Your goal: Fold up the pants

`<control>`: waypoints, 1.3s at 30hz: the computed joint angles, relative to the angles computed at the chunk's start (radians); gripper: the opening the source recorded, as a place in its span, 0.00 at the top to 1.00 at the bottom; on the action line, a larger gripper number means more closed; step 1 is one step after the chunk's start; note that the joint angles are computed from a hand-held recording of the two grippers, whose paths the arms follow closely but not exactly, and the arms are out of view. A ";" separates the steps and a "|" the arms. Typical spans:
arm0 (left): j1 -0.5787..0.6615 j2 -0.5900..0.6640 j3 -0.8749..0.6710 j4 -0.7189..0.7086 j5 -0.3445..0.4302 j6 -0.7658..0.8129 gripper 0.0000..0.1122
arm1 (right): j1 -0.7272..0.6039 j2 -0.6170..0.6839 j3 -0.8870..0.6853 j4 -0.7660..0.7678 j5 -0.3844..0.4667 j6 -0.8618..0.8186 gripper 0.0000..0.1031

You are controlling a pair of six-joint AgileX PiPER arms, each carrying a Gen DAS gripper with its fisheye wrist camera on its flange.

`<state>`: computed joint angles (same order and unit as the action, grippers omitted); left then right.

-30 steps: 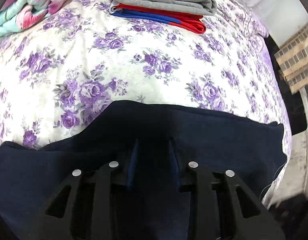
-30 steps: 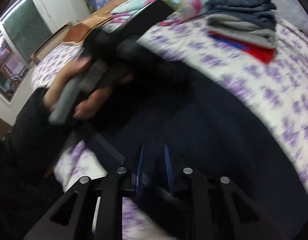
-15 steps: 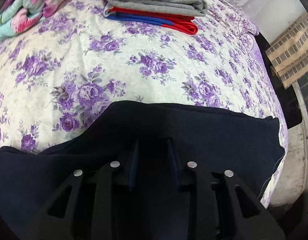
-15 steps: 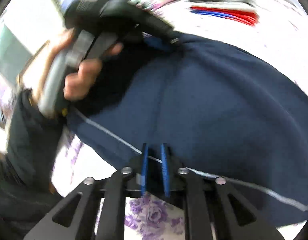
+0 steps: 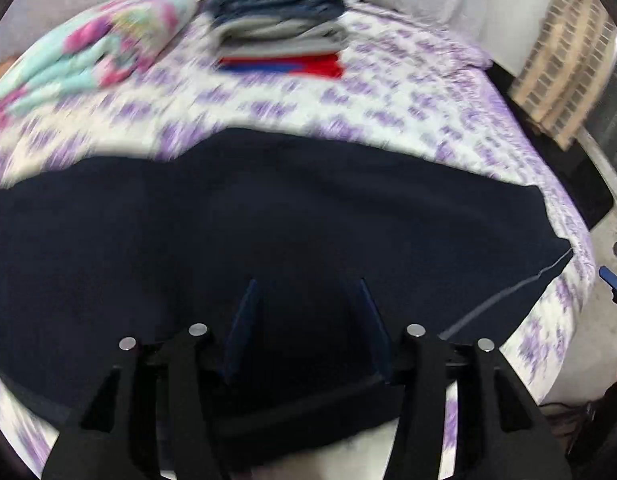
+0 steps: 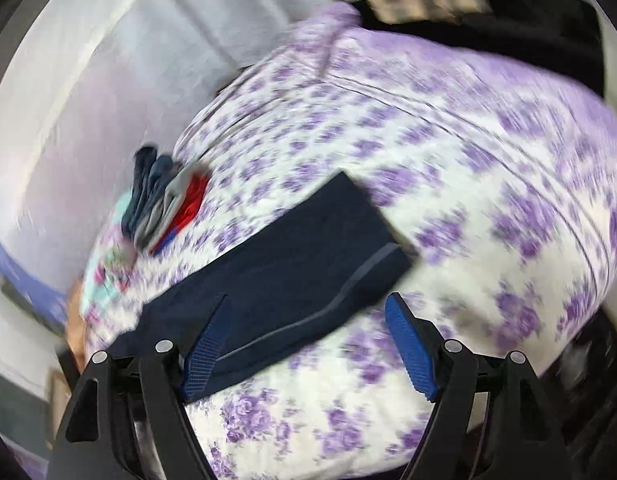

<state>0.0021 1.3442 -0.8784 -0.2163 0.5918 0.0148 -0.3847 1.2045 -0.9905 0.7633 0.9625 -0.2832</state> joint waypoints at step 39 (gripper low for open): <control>-0.376 0.430 -0.588 0.044 0.224 -0.272 0.63 | 0.130 0.210 -0.209 0.075 -0.097 -0.319 0.83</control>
